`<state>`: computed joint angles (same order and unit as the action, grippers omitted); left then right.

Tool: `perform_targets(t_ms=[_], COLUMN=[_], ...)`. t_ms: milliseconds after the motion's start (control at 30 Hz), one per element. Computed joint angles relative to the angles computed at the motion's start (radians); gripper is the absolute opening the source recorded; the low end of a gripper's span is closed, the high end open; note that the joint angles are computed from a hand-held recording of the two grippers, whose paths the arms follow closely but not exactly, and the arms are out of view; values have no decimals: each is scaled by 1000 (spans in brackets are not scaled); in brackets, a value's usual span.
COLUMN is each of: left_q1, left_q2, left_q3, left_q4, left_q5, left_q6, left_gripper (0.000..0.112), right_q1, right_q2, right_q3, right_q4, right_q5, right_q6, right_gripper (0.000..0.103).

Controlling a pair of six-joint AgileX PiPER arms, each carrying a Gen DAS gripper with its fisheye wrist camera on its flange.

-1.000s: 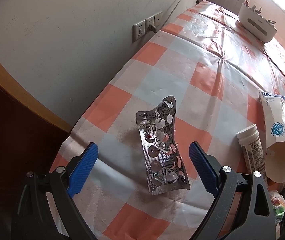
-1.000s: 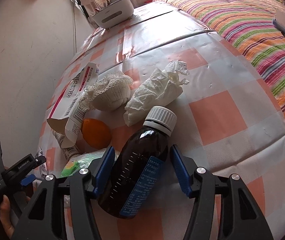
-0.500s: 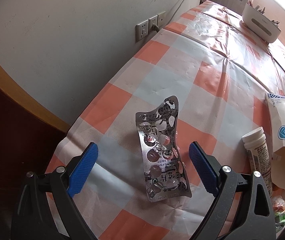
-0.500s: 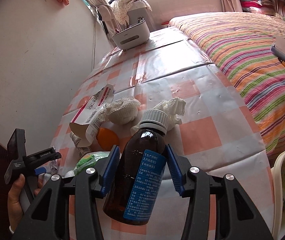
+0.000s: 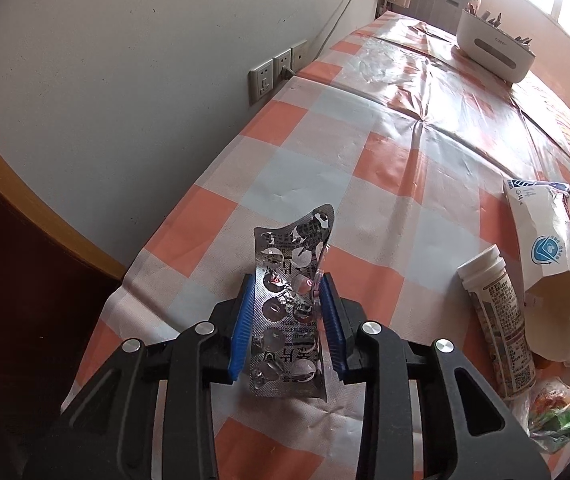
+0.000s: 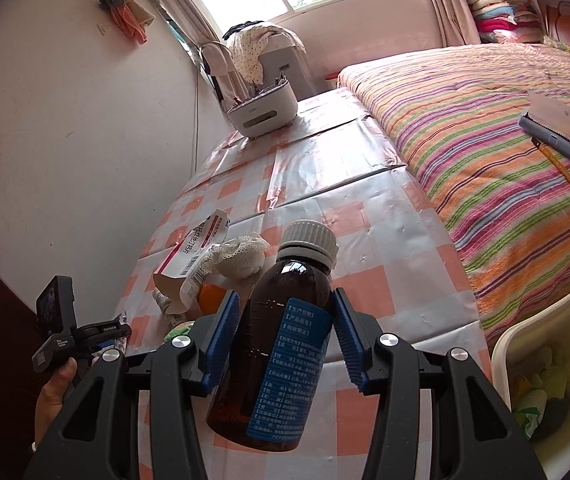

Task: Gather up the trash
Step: 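Grasp the silver blister pack with the left tool while the right tool grasps the brown bottle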

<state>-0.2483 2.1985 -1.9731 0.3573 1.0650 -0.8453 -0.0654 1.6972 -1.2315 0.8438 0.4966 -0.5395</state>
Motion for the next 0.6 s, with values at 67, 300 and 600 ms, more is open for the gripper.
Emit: perform_targets(t_ms=[67,300,600], left_q1=[-1,-31,-81], left_q2=[-30,-109,-151], left_q3=[47,153,203], left_q4=[-6,9,9], left_q5=[-40,-126,-164], left_q6=[-7,-43,-36], left_gripper=[31,31,31], right_q1=[-12,-64,-85], right_q2=[-13,-16,15], right_q3=[13,20,3], right_q4=[4,36,-47], right_q5=[-14,5,27], right_q6=[-16,-60,-26], right_gripper=[46,37,32])
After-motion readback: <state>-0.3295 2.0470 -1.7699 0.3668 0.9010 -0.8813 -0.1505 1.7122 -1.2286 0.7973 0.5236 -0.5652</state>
